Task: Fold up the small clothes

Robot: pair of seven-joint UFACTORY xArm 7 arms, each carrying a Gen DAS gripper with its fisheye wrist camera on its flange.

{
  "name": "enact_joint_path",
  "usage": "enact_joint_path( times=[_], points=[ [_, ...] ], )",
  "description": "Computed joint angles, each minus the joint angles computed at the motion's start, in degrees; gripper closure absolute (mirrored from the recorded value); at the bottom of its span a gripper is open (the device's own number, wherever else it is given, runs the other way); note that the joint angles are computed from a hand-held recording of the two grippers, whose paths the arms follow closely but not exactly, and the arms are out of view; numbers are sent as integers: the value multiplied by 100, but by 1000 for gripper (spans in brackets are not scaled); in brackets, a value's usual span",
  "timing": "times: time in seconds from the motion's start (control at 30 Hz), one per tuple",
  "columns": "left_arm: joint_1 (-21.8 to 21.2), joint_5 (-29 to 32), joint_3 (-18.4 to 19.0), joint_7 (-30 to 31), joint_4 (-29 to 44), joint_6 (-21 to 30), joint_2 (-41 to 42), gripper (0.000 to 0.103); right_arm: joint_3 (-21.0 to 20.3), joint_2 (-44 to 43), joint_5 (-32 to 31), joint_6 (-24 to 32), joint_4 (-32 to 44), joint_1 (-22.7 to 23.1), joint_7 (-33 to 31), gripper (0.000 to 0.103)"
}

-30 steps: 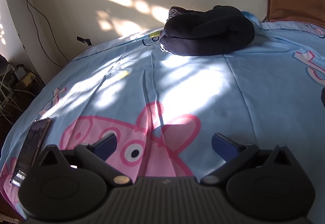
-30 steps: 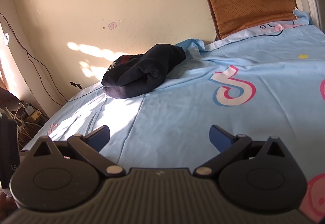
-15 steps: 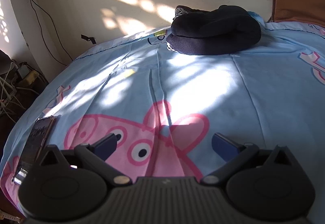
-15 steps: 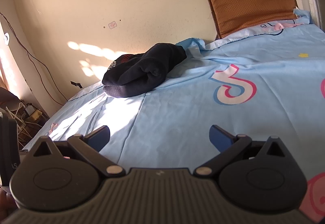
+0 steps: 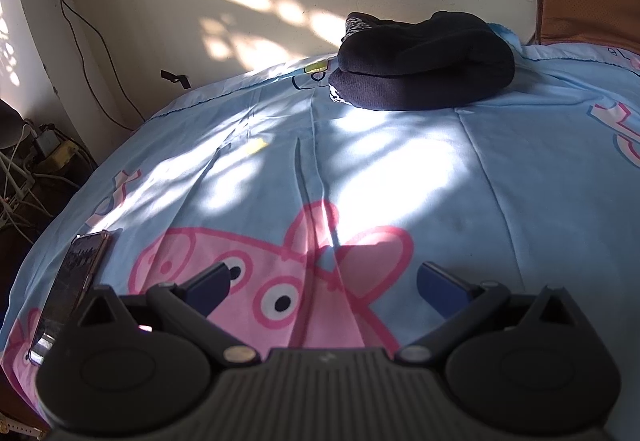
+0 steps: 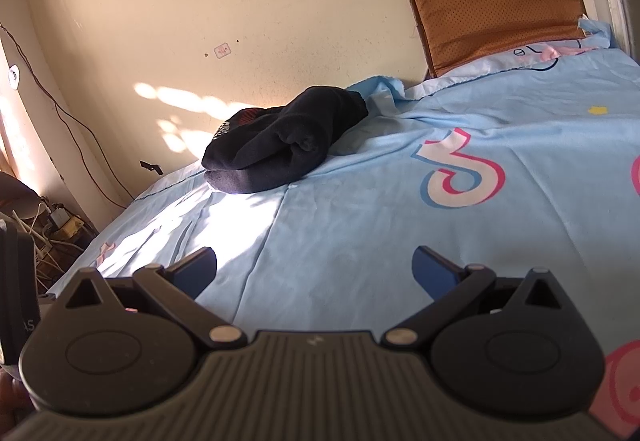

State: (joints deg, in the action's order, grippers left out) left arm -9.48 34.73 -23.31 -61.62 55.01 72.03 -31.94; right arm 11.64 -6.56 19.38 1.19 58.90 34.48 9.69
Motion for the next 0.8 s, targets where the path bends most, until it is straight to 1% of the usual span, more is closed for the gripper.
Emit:
enact_joint_path(
  times=[0.27, 0.33, 0.43, 0.8],
  points=[
    [9, 57, -36, -9, 90, 83, 74, 0, -7, -8, -5, -10, -1, 7, 25, 0],
    [0, 74, -43, -18, 110, 100, 95, 0, -82, -14, 145, 3, 9, 86, -116, 0],
    [-21, 107, -49, -21, 149, 116, 139, 0, -68, -16, 176, -5, 13, 77, -133, 0],
    [-122, 252, -70, -22, 353, 168, 392, 0, -231, -35, 674, -78, -22, 239, -529, 0]
  ],
)
